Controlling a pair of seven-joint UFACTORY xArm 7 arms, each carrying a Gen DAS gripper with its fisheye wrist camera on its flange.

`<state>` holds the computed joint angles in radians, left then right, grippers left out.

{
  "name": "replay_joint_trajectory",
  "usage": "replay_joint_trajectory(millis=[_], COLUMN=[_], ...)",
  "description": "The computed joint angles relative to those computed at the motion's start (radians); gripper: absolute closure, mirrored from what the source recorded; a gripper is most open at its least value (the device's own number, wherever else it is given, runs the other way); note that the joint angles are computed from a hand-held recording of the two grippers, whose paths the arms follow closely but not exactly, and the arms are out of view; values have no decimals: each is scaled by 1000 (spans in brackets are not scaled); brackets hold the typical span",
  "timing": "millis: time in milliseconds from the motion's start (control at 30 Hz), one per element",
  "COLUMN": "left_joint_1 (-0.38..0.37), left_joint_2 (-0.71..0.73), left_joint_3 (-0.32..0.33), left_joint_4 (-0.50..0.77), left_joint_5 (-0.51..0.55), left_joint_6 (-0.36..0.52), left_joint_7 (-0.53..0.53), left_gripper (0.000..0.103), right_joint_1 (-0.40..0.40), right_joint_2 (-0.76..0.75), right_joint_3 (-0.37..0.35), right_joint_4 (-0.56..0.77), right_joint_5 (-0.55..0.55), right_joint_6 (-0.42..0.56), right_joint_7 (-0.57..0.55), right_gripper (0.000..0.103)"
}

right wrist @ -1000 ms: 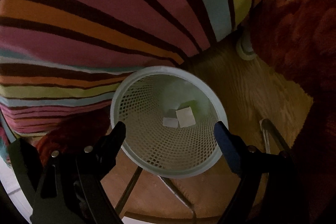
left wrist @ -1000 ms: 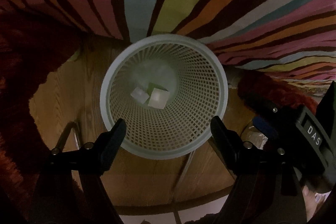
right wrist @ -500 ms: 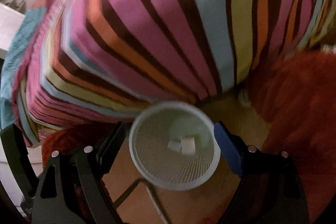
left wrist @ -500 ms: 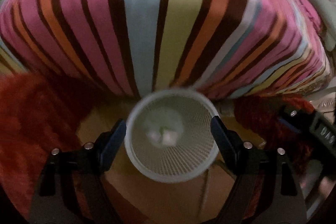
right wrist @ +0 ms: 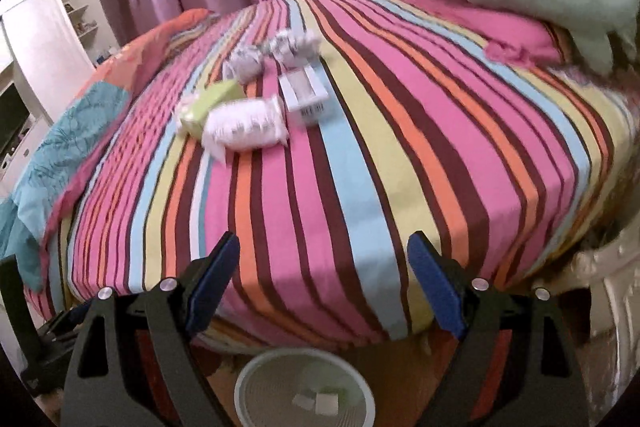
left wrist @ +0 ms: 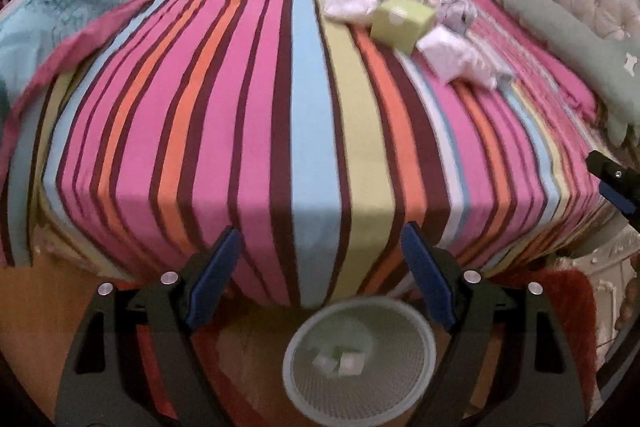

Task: Collect trash
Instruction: 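Raise both open tools back toward the items on the bed, then grasp the lime green box with the left tool while the right tool grasps the white Your Skin Dress box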

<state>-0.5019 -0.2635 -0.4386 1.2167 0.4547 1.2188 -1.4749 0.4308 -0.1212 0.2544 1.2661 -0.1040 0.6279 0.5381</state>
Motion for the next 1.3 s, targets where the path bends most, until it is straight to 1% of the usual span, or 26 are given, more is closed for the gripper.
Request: replay_joint_trajectory(millis=[67, 167, 333, 400, 500, 600, 733, 833, 933, 1067, 1233, 1300], left_joint_1=[5, 14, 24, 30, 39, 46, 45, 38, 42, 50, 63, 61], left_joint_2=[18, 48, 101, 127, 161, 204, 278, 334, 390, 438, 506, 533], left_joint_3=[4, 18, 59, 81, 115, 143, 181, 210, 243, 277, 296, 303], left_joint_4=[20, 62, 120, 147, 181, 228, 313, 376, 438, 494, 580, 612], left_joint_5=[23, 59, 92, 98, 93, 95, 91, 87, 36, -28, -135, -165], left_joint_6=[-21, -29, -47, -70, -114, -143, -155, -171, -189, -212, -244, -244], left_joint_7=[19, 68, 131, 158, 205, 255, 333, 415, 512, 600, 716, 753], left_gripper=[23, 23, 23, 23, 23, 23, 23, 23, 23, 23, 23, 23], right_joint_1=[-2, -1, 8, 14, 23, 39, 62, 71, 77, 87, 97, 98], right_joint_2=[31, 70, 146, 184, 251, 327, 402, 458, 506, 569, 639, 674], right_joint_3=[-2, -11, -25, -32, -41, -52, -71, -81, -87, -97, -112, -115], right_joint_4=[42, 86, 185, 230, 310, 412, 516, 595, 668, 764, 871, 926], right_joint_5=[-6, -9, -33, -41, -25, -25, -30, -18, 4, 24, 43, 57], right_joint_6=[-4, -2, 24, 34, 59, 105, 155, 191, 229, 276, 329, 359], right_joint_7=[-13, -37, -64, -82, -135, -182, -220, -244, -273, -308, -331, -342], right_gripper=[21, 21, 21, 21, 21, 21, 21, 21, 21, 21, 21, 21])
